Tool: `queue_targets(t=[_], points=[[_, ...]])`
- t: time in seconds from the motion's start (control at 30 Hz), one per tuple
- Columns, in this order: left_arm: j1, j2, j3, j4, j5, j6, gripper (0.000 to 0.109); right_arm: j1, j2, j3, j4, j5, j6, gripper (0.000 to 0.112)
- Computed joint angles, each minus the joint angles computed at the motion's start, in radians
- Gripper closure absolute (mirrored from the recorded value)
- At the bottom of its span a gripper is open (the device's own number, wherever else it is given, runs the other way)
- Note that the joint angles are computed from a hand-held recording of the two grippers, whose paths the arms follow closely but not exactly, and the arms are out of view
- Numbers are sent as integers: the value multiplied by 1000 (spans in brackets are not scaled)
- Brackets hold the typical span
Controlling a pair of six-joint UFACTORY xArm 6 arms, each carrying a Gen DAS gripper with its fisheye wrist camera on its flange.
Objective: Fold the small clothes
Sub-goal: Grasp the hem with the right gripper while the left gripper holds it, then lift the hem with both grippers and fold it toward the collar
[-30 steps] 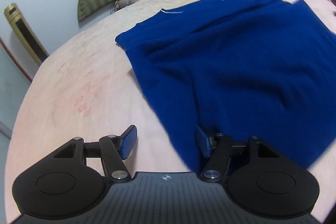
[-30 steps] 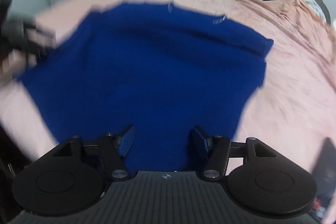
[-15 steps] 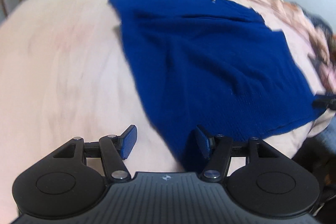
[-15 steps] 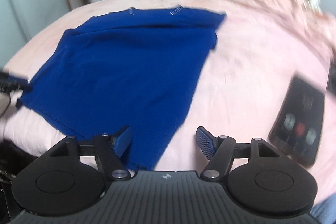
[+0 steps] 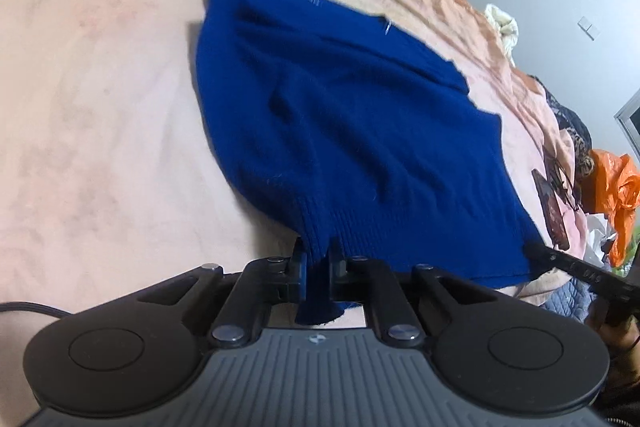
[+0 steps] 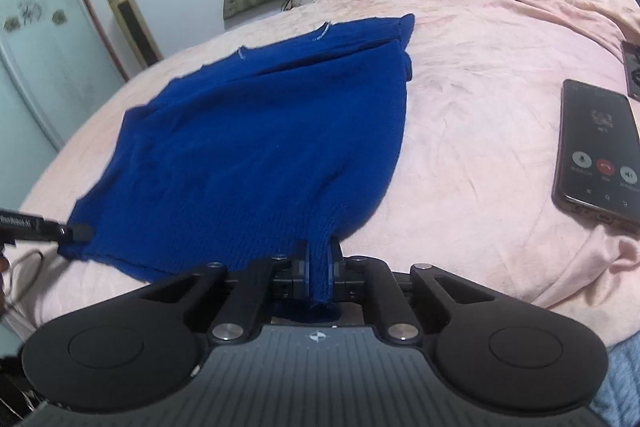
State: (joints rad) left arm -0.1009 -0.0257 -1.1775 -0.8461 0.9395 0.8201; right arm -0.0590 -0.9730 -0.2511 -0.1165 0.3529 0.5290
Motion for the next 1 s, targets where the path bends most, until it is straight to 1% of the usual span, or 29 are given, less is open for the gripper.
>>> queue_targets(t=[0.03,0.13,0.2,0.27,0.3,0.33,0.4,0.47,0.5,0.6,0.63,0.73,0.8,0.87,0.93,1.0], points=[[13,-19,9,-21,9,26,100,-3,-20,6,-1,-2,10,103],[58,-76,13,-72,61,87,100,-11,-85,12,139,-20,-100,103],[88,-103,-2,-79,109,98,100,-8,-147,3,187,13,-165,103],[131,-126,-26,-76,191,105,100,-1,-213,-12,222,73,-230,103],[147,-142,-27,-77,216,122,100,5,-243,-21,232,104,-257,103],[155,-161,-23,-71,225,144,100,16,-276,-30,237,144,-287,103],[148,-171,-24,-28,219,143,100,31,-327,-49,245,224,-338,103],[129,-151,-35,10,204,124,100,46,-320,-72,236,269,-363,103],[111,-134,-47,39,187,93,100,47,-308,-77,245,272,-373,103],[84,-92,-89,60,180,57,100,17,-249,-83,337,222,-411,103],[75,-83,-103,62,171,56,100,14,-227,-88,339,200,-398,103],[40,-34,-172,81,132,15,100,-7,-162,-100,404,110,-417,103],[20,9,-232,86,114,-15,100,-14,-112,-112,419,44,-414,103],[1,56,-303,92,98,-44,100,-24,-42,-138,505,-29,-466,103],[-19,112,-385,97,87,-75,100,-36,31,-170,559,-97,-494,103],[-38,173,-475,110,82,-109,100,-46,127,-217,661,-170,-564,103]])
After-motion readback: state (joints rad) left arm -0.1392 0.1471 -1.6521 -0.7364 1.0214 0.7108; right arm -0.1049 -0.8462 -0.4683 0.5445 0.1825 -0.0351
